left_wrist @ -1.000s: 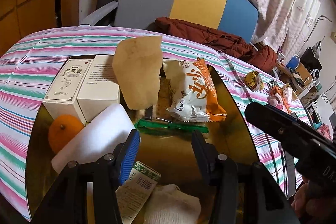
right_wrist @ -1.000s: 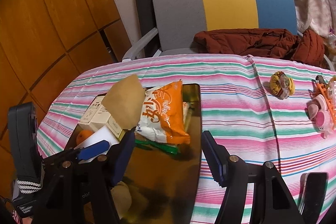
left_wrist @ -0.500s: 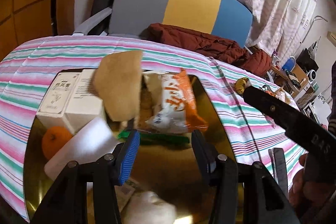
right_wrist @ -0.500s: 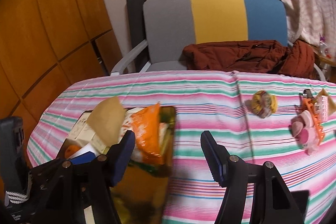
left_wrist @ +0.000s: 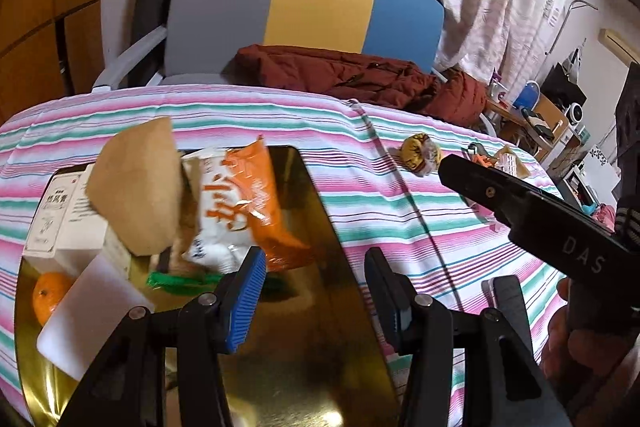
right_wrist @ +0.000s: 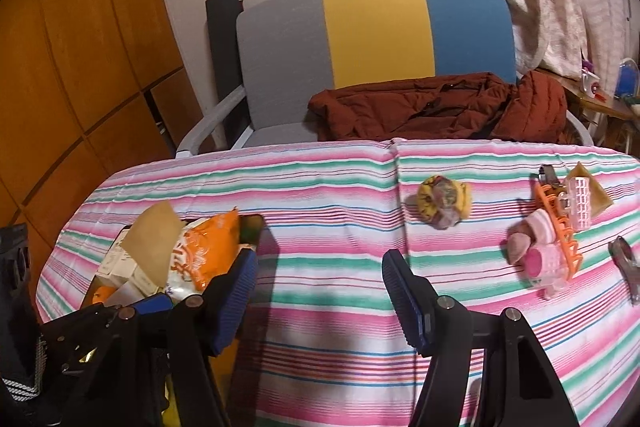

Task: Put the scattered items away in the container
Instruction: 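Move both tools back over the yellow sock bundle and silver clamp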

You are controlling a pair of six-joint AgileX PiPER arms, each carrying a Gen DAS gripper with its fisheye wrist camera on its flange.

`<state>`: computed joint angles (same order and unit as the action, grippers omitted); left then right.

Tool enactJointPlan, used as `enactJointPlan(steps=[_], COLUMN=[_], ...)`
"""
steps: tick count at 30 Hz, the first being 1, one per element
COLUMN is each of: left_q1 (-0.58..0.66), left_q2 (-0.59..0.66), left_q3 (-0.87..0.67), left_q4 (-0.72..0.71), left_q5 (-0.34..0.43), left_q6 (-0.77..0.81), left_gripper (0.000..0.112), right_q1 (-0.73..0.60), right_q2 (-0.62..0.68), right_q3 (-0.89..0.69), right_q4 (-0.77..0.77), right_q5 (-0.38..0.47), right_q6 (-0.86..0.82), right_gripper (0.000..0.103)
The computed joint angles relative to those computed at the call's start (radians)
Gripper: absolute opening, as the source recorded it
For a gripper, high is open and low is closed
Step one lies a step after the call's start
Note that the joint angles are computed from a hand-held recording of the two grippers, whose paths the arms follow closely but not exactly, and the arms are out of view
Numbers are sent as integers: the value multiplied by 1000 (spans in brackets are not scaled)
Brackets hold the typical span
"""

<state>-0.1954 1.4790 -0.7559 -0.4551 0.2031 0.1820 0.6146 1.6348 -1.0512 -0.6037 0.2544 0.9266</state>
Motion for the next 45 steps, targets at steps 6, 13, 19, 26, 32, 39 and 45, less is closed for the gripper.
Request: enactJointPlan(steps=[6,13,19,26,32,39,45], left_q1=[-68,-148,-196,-243,-270,-271,-281], left_q2=[49,166,304,465,622,822,993], left_q3=[-80,-236,-401,-623,-865,-1184,-1481], left_q4=[176,387,415,502,585,539,558], left_q5=[17,59,116,194,302,464,613], left_q6=[-186,-405,-451,-536,-574,-516,-469], left_gripper=[52,52,52,52,52,53,55], right_q1=[-47,-146,-252,-375,-508,-719,-862], right_q2=[0,7,7,21,56,118,199], right_q3=[-19,-27,0,10,-15,-61,-142], right_q4=[10,160,314,437,400,548,632], right_q5=[-6,-30,-52,-58,-53,-25,-6], right_q6=[-34,-215,-391,-541,-561,-789,-980], right_gripper=[66,66,66,66,66,68,79])
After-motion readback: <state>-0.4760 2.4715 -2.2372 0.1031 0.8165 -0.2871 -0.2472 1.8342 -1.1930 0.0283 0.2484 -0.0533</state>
